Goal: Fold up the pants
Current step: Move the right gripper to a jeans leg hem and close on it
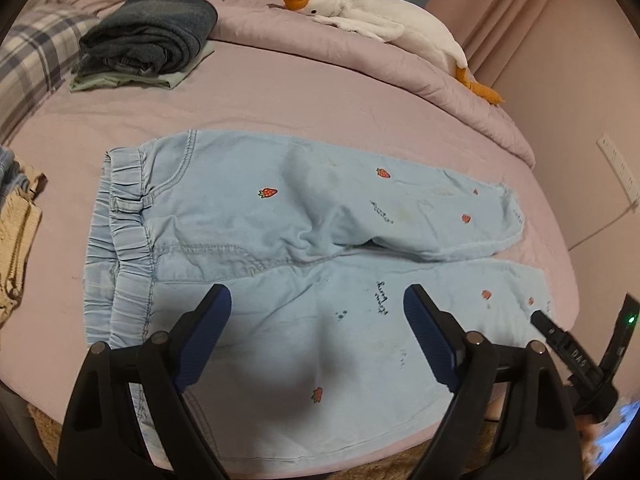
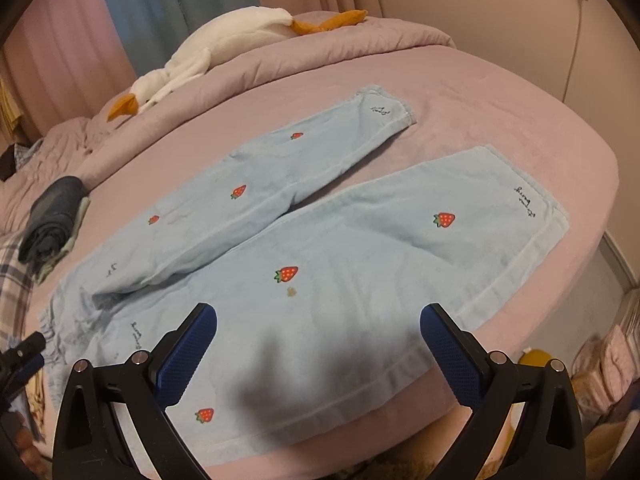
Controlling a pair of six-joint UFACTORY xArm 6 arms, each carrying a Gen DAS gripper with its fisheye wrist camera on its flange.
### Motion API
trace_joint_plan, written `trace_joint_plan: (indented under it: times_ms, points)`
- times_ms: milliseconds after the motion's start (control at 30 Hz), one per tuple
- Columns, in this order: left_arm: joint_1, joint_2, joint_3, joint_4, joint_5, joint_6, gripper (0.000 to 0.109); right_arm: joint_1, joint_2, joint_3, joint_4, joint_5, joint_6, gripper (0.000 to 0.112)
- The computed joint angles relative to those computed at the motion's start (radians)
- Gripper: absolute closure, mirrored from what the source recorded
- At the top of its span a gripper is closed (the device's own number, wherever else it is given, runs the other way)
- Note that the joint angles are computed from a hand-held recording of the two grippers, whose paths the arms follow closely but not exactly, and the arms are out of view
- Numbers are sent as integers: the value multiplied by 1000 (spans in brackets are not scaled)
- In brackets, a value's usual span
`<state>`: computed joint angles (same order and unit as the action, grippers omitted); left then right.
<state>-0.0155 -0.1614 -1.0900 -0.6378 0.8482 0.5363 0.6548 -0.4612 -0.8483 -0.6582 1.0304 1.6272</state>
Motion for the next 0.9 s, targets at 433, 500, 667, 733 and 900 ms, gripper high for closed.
trace_joint_plan:
  times_ms: [433,500,667,733,900]
  points:
    - [41,151,-155,-21,29,-132,34,-383,330,-258,544,-481,-600,25]
    - [40,161,-154,2,24,-153,38,-419,440,-367,657,-451,-663,27]
    - [45,175,-152,29,27,-185,38,-474,739,-721,597,-195,-586,29]
    - [49,183,-155,41,28,-204,38,-483,832,-833,544,-101,-548,33]
    - [57,194,-165,63,33,-227,38,-476,902,-904,463,-33,-504,48]
